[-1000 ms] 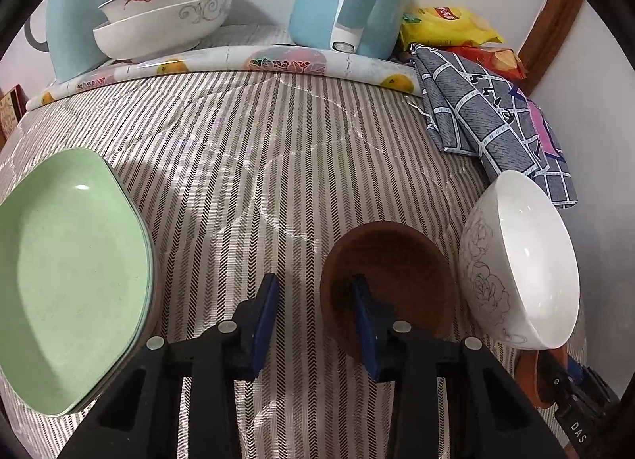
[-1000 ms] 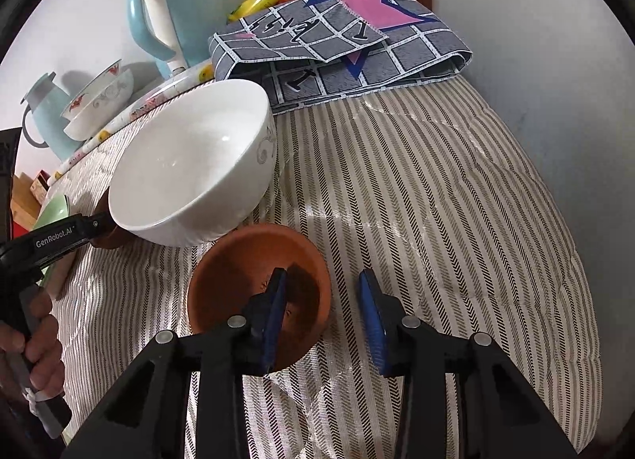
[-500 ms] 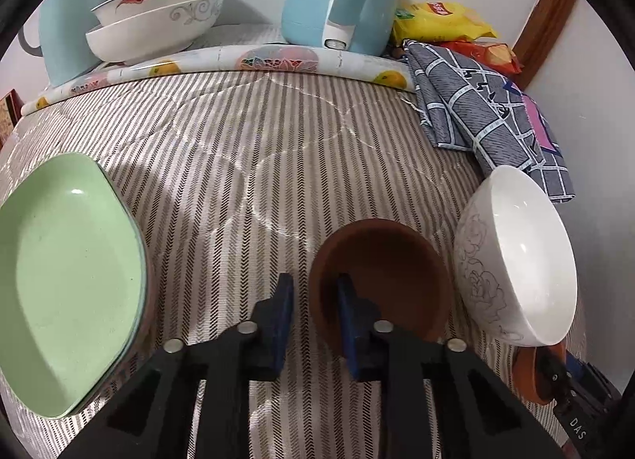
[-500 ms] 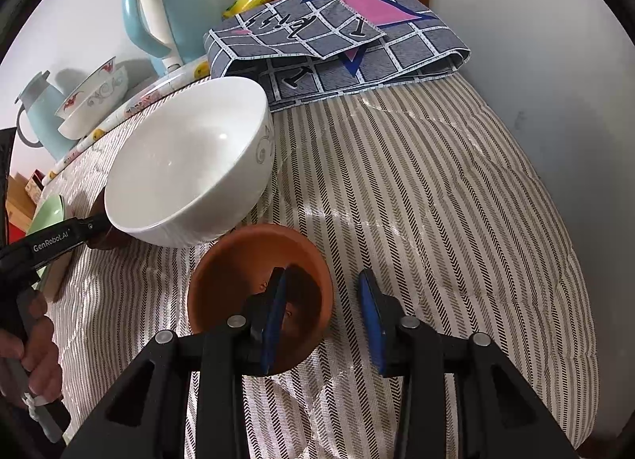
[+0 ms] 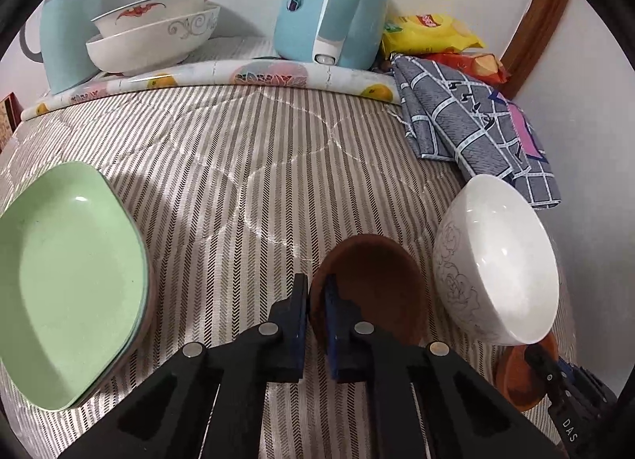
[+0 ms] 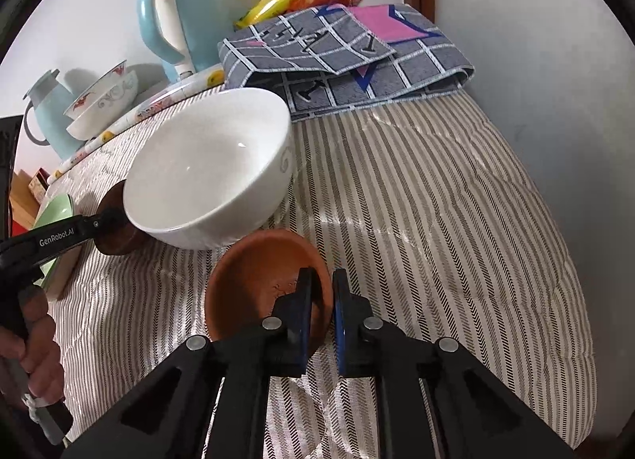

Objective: Organize plates and bowls
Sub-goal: 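Close the left tool on one small brown bowl while the right tool closes on another, then lift the brown bowls and carry the right tool's bowl over the white bowl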

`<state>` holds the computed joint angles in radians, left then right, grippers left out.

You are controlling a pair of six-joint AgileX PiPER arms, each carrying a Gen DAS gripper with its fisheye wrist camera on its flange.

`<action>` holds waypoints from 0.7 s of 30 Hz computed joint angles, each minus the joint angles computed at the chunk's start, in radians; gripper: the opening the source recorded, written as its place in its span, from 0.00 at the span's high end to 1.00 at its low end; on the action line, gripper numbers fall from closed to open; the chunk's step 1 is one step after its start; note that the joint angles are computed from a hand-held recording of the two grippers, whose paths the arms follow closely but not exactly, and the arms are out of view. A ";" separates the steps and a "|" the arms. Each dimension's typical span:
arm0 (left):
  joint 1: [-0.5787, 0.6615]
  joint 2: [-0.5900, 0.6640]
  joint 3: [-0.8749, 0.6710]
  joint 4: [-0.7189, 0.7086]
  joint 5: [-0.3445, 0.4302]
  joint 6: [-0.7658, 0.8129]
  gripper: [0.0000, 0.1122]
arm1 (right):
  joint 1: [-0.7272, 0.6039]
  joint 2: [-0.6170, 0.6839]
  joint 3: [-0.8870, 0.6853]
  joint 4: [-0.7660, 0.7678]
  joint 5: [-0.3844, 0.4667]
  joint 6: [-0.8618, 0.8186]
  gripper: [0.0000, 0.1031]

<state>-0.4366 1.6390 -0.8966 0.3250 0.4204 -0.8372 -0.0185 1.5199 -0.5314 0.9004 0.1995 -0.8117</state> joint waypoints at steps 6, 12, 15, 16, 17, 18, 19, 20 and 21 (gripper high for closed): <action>-0.006 -0.034 0.018 0.016 0.022 -0.029 0.93 | 0.004 -0.048 0.020 -0.053 0.000 0.056 0.91; -0.023 -0.087 0.035 0.046 0.042 -0.069 0.93 | -0.012 -0.100 0.041 -0.102 0.011 0.103 0.91; -0.034 -0.106 0.037 0.050 0.057 -0.083 0.93 | -0.035 -0.134 0.046 -0.111 0.036 0.109 0.91; -0.037 -0.113 0.036 0.047 0.065 -0.083 0.93 | -0.043 -0.148 0.046 -0.117 0.044 0.118 0.91; -0.039 -0.118 0.034 0.046 0.072 -0.083 0.93 | -0.049 -0.165 0.047 -0.130 0.051 0.133 0.91; -0.044 -0.126 0.032 0.051 0.079 -0.090 0.93 | -0.052 -0.179 0.047 -0.145 0.057 0.149 0.91; -0.049 -0.136 0.032 0.060 0.086 -0.099 0.93 | -0.057 -0.191 0.048 -0.149 0.063 0.152 0.91; -0.056 -0.147 0.030 0.072 0.096 -0.111 0.93 | -0.063 -0.206 0.049 -0.160 0.070 0.162 0.91; -0.060 -0.156 0.030 0.080 0.102 -0.120 0.93 | -0.067 -0.216 0.047 -0.177 0.077 0.180 0.91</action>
<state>-0.4969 1.4830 -0.8667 0.4054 0.5227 -0.9573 -0.0853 1.3035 -0.4840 0.7235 0.2763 -0.6315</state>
